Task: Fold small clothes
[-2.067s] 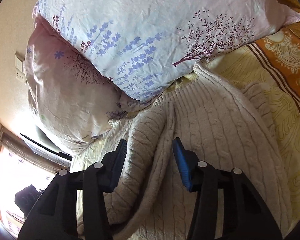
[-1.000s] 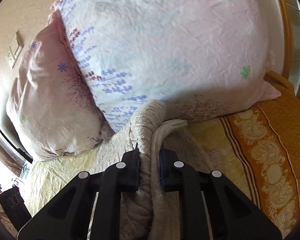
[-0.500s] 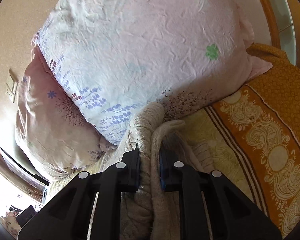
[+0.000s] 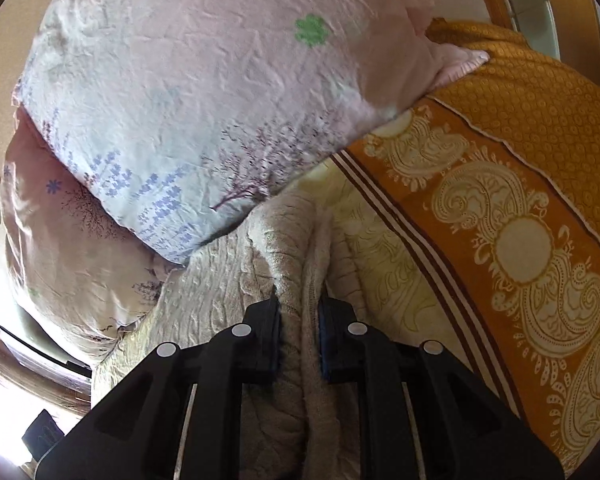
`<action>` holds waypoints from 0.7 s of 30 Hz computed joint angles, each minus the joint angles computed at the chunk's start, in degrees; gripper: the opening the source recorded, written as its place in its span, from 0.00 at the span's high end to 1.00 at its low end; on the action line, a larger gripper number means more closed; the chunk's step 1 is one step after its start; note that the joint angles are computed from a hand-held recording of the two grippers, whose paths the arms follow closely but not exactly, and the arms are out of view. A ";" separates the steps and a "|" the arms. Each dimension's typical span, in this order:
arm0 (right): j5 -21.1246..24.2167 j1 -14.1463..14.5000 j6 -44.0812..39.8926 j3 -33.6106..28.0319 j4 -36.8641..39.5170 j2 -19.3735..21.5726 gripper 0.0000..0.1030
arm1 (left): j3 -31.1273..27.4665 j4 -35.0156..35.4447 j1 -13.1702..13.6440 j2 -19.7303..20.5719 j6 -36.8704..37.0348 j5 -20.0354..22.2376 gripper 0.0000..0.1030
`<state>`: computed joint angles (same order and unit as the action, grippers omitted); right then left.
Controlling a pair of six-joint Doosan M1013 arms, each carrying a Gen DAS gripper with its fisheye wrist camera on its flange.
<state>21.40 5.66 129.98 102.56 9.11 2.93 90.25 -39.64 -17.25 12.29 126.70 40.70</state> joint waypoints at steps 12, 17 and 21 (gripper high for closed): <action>1.28 -0.14 -1.18 0.08 1.43 0.04 0.84 | 2.13 -3.10 -0.29 -1.69 6.99 -4.69 0.02; 1.10 -0.42 0.85 2.27 -0.43 -3.12 0.74 | 2.53 -6.36 -0.26 -2.18 14.57 -3.62 0.02; -1.58 -0.52 0.68 6.04 -1.27 -7.53 0.69 | 3.30 -14.25 0.73 -2.95 25.48 -0.27 0.02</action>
<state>19.82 5.14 130.66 108.59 7.84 -4.61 93.55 -53.88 -16.52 9.34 152.17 40.43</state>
